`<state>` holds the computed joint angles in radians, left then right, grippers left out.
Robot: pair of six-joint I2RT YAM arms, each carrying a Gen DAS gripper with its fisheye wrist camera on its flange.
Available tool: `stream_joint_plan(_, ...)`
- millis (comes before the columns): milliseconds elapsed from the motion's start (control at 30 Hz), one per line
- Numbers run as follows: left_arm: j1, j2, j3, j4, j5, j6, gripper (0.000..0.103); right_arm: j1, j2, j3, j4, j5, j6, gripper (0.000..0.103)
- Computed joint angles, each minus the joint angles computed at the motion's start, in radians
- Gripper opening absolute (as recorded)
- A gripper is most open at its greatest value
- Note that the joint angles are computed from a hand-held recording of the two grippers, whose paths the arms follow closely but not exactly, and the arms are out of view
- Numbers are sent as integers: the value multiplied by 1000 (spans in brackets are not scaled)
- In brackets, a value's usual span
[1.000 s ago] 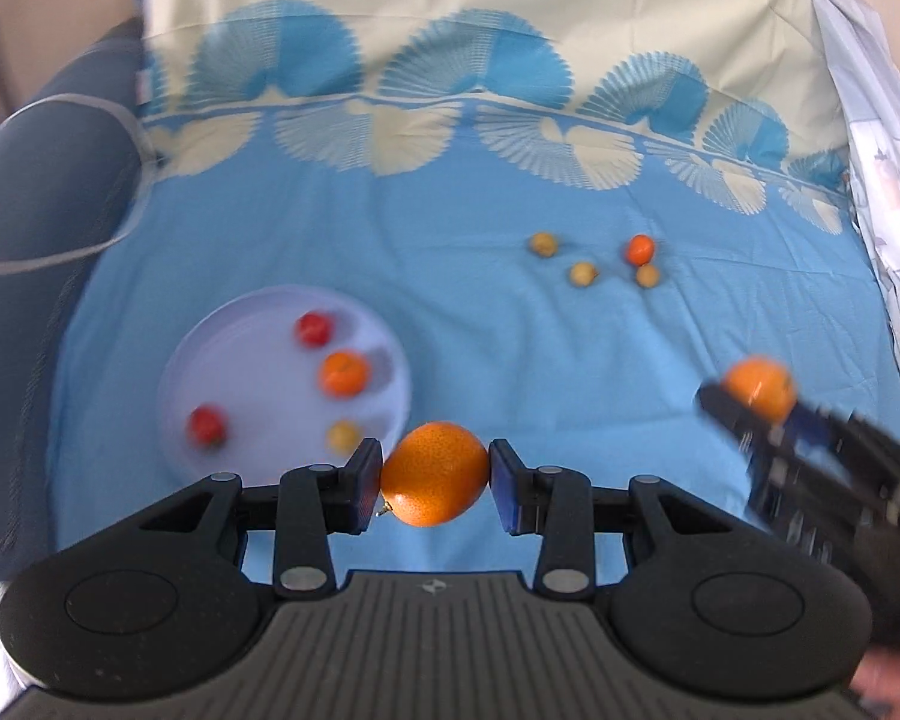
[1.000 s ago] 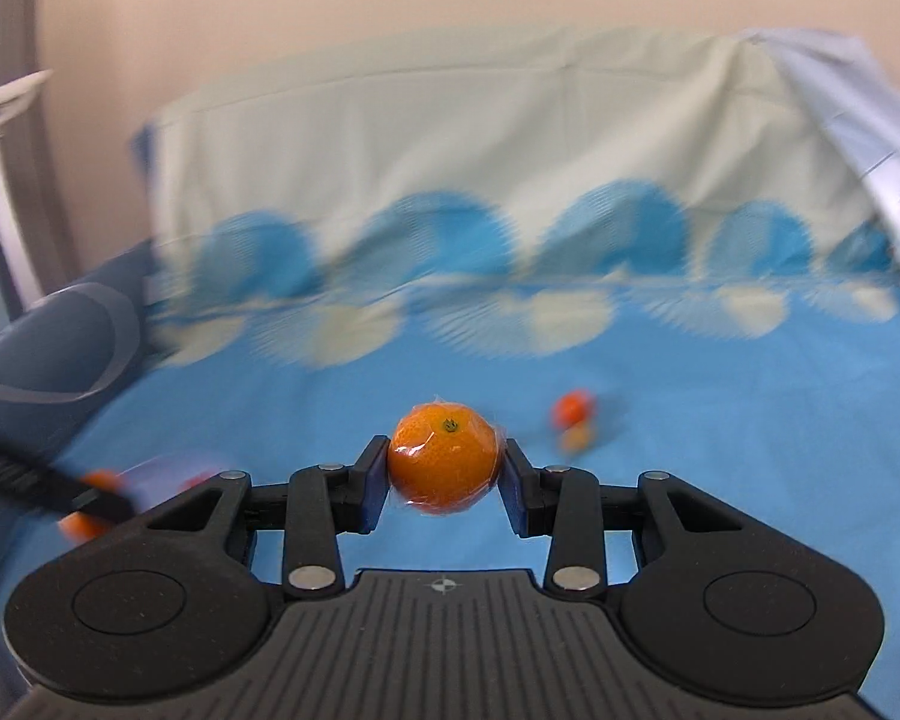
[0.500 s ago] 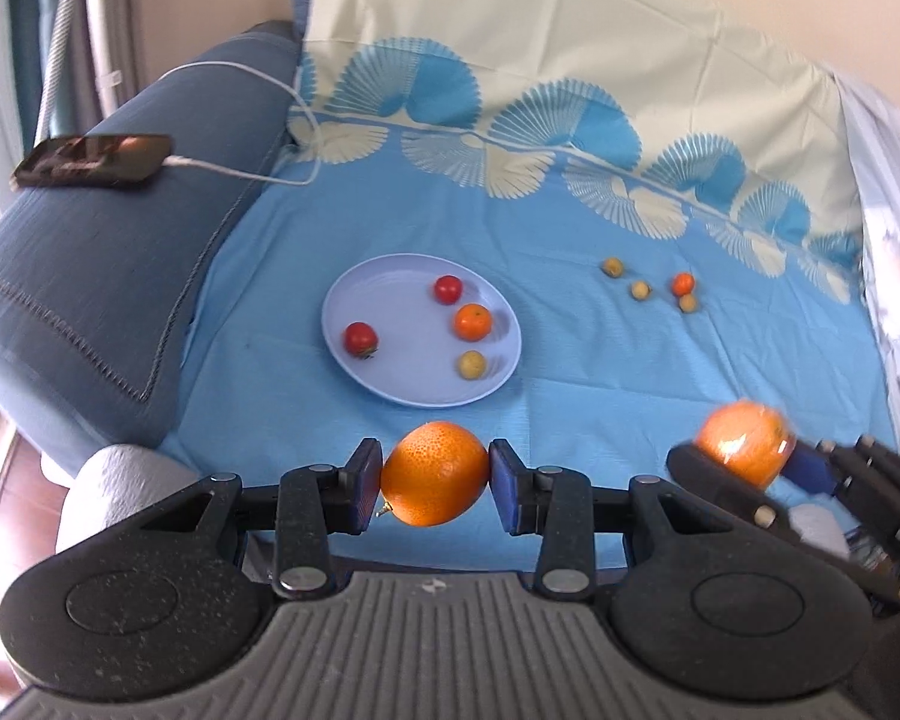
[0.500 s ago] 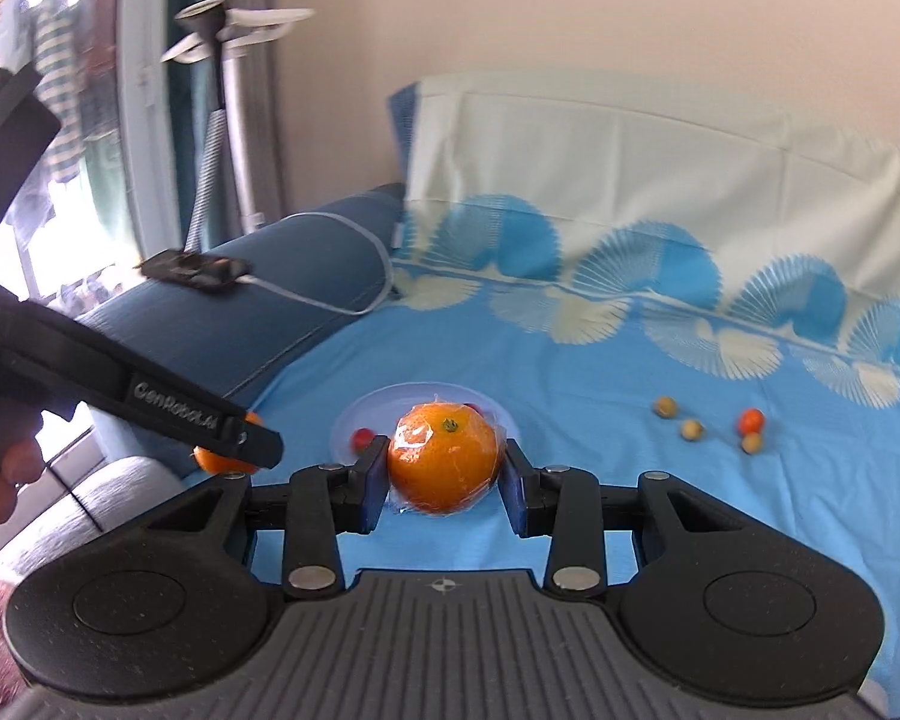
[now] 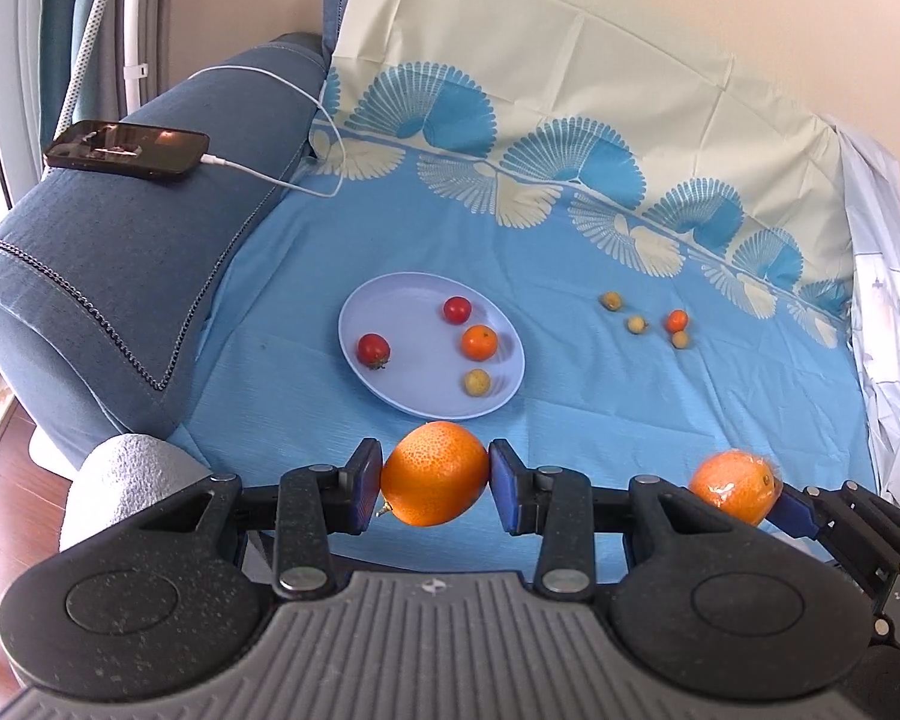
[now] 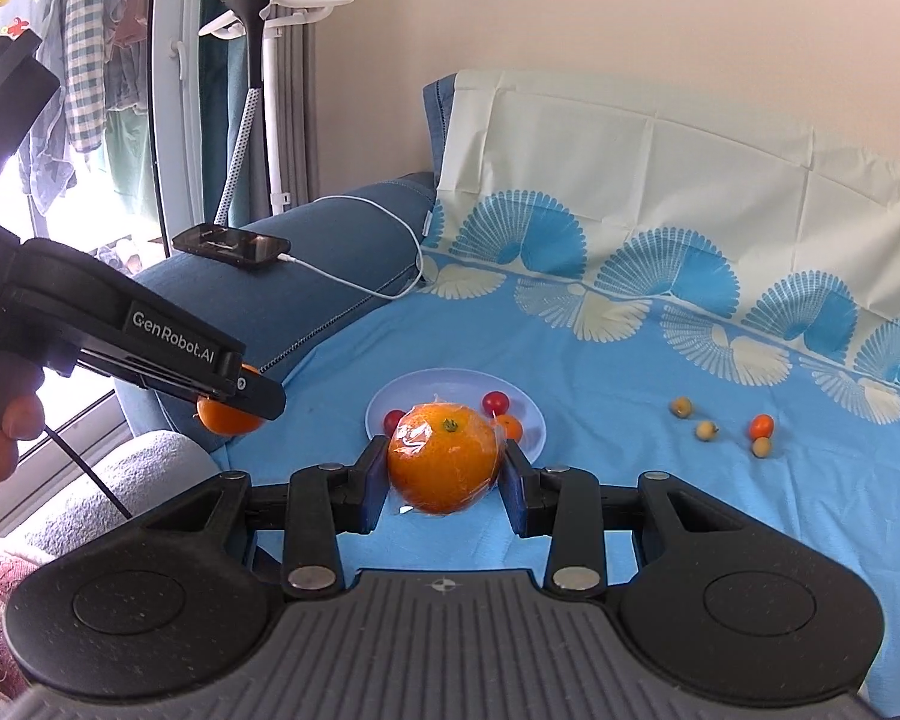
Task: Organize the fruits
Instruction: 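Lift both held fruits and carry them toward the blue plate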
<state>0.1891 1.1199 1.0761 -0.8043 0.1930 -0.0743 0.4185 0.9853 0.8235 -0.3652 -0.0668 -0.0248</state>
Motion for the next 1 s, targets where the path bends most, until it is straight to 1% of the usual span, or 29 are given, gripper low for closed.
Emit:
stream_joint_plan(167,2,6,-2,14,2,3,43,10,10,4,-2,14,11,40)
stream_joint_plan(633,10,41,9,24,1,1,43,2,42,15,-3,-3,-2,40)
stream_joint_plan(1000,34,131,57,53,-1,-6,43,-7,107,37,9,-7,-5,40)
